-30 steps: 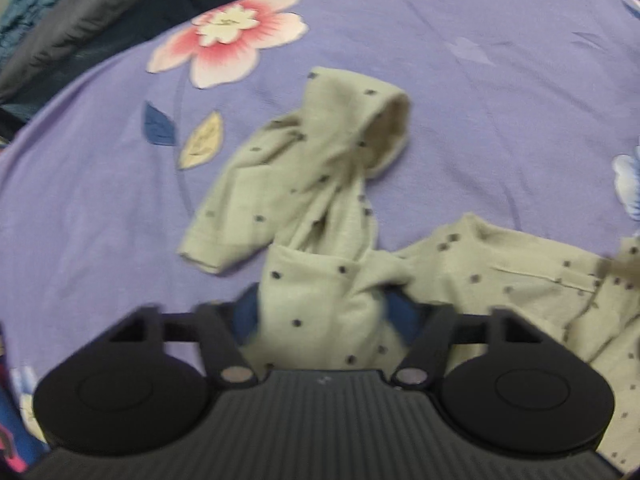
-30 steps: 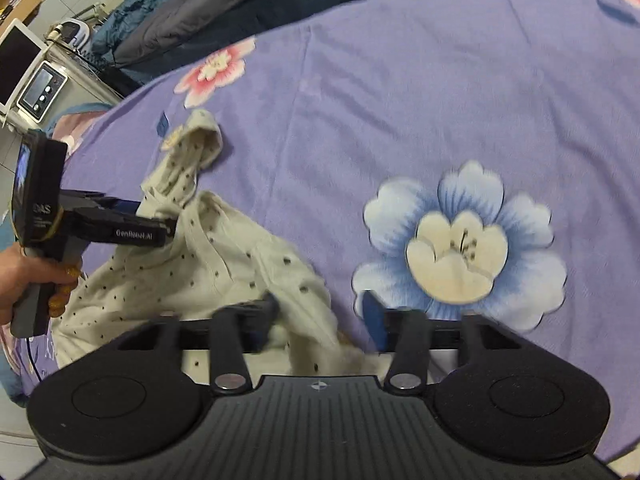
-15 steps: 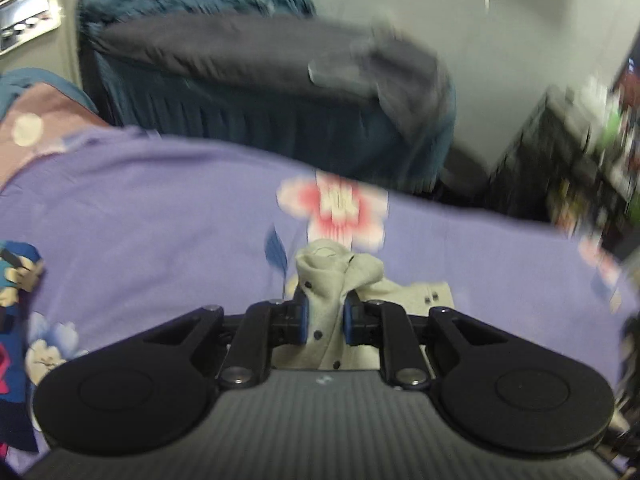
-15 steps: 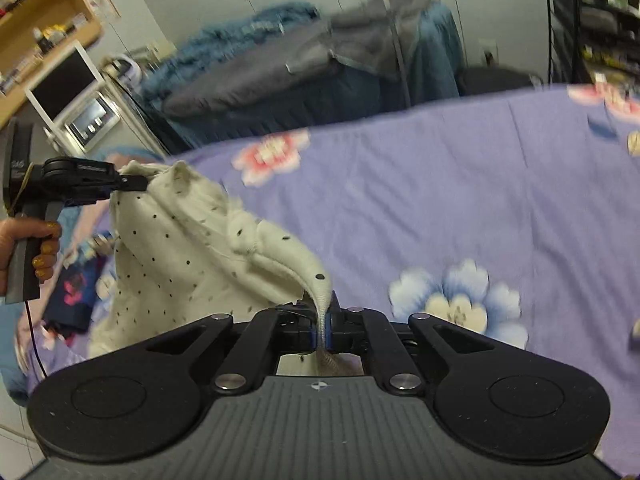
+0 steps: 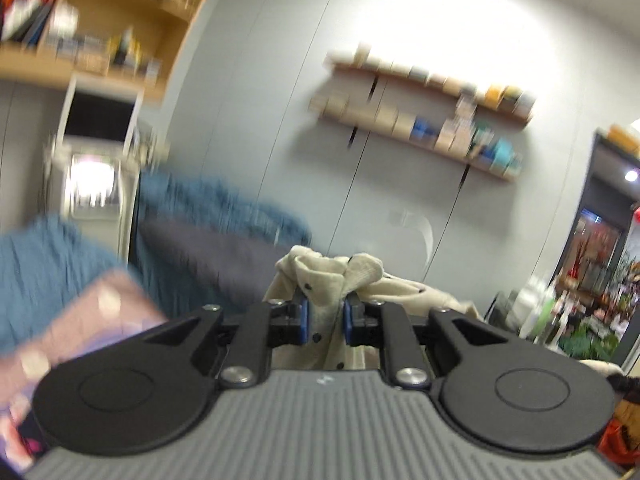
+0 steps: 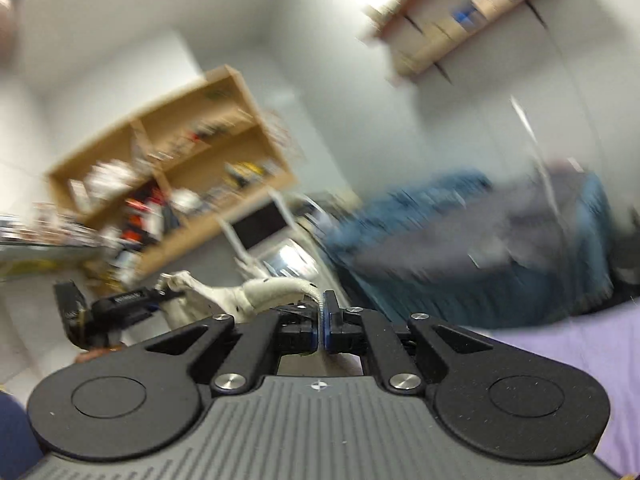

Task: Fold small clothes
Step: 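Lift the shirt high with both grippers and shake it out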

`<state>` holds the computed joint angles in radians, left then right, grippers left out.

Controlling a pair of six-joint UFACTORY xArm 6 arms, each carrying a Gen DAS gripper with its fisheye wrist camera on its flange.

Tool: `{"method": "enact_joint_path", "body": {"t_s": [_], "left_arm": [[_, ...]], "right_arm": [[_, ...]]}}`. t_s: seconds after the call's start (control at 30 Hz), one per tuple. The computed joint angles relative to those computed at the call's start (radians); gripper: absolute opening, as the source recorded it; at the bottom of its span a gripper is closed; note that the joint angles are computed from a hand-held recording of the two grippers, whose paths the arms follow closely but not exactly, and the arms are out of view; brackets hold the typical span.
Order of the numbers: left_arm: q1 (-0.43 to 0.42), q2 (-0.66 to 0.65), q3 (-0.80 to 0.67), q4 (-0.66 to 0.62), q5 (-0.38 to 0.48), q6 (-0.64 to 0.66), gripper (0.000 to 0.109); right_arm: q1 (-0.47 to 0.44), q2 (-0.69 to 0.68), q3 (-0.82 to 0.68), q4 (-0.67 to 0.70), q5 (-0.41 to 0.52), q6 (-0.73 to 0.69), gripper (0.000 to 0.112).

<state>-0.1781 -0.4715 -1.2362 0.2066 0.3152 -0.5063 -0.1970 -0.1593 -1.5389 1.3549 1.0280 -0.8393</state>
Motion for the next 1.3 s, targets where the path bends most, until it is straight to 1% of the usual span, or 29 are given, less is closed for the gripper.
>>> {"method": "enact_joint_path", "body": {"t_s": [0.03,0.1,0.17,0.23,0.3,0.33,0.37,0.4,0.47,0.5,0.53,0.6,0.63,0.67,0.8,0.83,0.87,0.9,0.93,0.97,1.0,1.07,1.1,1.13,1.17,1.2,1.23,1.27,1.3], "left_arm": [[-0.011,-0.01,-0.023,-0.006,-0.001,0.015,0.015],[-0.038,-0.02,-0.082,-0.073,0.024,0.088,0.015],[-0.069,-0.022,-0.137,-0.18,0.049,0.204,0.015],[-0.092,-0.042,-0.156,-0.163,0.062,0.237,0.016],[-0.12,-0.063,-0.167,-0.083,0.069,0.204,0.016],[-0.125,-0.072,-0.167,-0.076,0.064,0.201,0.016],[-0.135,-0.08,-0.171,-0.087,0.056,0.198,0.016],[-0.141,-0.078,-0.181,-0.137,0.046,0.221,0.016],[-0.147,-0.065,-0.193,-0.23,0.012,0.278,0.016],[-0.145,-0.05,-0.2,-0.244,-0.005,0.282,0.016],[-0.14,-0.041,-0.205,-0.249,-0.007,0.277,0.017],[-0.122,0.012,-0.213,-0.309,-0.016,0.331,0.017],[-0.109,0.049,-0.223,-0.322,-0.009,0.334,0.017],[-0.09,0.097,-0.239,-0.34,0.005,0.344,0.017],[-0.043,0.33,-0.341,-0.471,0.079,0.411,0.017],[-0.038,0.398,-0.374,-0.473,0.087,0.421,0.017],[-0.027,0.475,-0.418,-0.452,0.111,0.415,0.017],[-0.022,0.552,-0.473,-0.443,0.146,0.403,0.017],[-0.018,0.64,-0.534,-0.414,0.172,0.368,0.017],[-0.012,0.723,-0.596,-0.42,0.214,0.336,0.017],[-0.011,0.811,-0.676,-0.41,0.265,0.303,0.018],[-0.019,0.977,-0.807,-0.285,0.318,0.239,0.026],[-0.025,1.05,-0.88,-0.232,0.365,0.21,0.03],[-0.033,1.123,-0.959,-0.191,0.417,0.19,0.037],[-0.038,1.208,-1.064,-0.184,0.484,0.176,0.044],[-0.041,1.27,-1.137,-0.185,0.532,0.165,0.057],[-0.045,1.347,-1.242,-0.178,0.593,0.156,0.068],[-0.046,1.402,-1.314,-0.168,0.636,0.15,0.07],[-0.044,1.442,-1.361,-0.158,0.667,0.152,0.072]], "right_arm": [[-0.013,0.01,-0.029,0.034,0.023,-0.02,0.006],[-0.03,0.05,-0.1,0.101,0.055,-0.043,0.006],[-0.05,0.074,-0.142,0.171,0.099,-0.052,0.006],[-0.075,0.057,-0.131,0.235,0.127,-0.075,0.006],[-0.107,0.034,-0.114,0.297,0.155,-0.063,0.006],[-0.116,0.014,-0.093,0.338,0.155,-0.065,0.006],[-0.125,0.013,-0.093,0.366,0.162,-0.068,0.006],[-0.129,0.011,-0.097,0.39,0.167,-0.076,0.006],[-0.11,0.018,-0.116,0.404,0.132,-0.114,0.006],[-0.1,0.029,-0.132,0.395,0.12,-0.125,0.006],[-0.084,0.047,-0.152,0.372,0.092,-0.122,0.006],[-0.056,0.1,-0.203,0.315,0.049,-0.083,0.006],[-0.042,0.138,-0.235,0.284,0.036,-0.064,0.006],[-0.019,0.176,-0.265,0.226,-0.007,-0.03,0.006],[0.067,0.381,-0.418,-0.056,-0.172,0.161,0.006],[0.083,0.449,-0.478,-0.13,-0.192,0.21,0.006],[0.097,0.528,-0.558,-0.223,-0.2,0.276,0.006],[0.11,0.583,-0.598,-0.328,-0.219,0.35,0.006],[0.123,0.657,-0.671,-0.423,-0.221,0.413,0.006],[0.132,0.706,-0.703,-0.503,-0.225,0.455,0.006],[0.147,0.741,-0.707,-0.596,-0.266,0.53,0.006],[0.17,0.843,-0.776,-0.789,-0.302,0.672,0.006],[0.177,0.857,-0.76,-0.883,-0.326,0.768,0.006],[0.182,0.887,-0.772,-0.976,-0.33,0.86,0.007],[0.184,0.917,-0.797,-1.027,-0.313,0.911,0.01],[0.183,0.946,-0.823,-1.051,-0.291,0.947,0.016],[0.185,0.956,-0.822,-1.068,-0.291,0.96,0.03],[0.188,0.945,-0.783,-1.104,-0.314,0.96,0.055],[0.19,0.935,-0.759,-1.18,-0.316,0.994,0.071]]}}
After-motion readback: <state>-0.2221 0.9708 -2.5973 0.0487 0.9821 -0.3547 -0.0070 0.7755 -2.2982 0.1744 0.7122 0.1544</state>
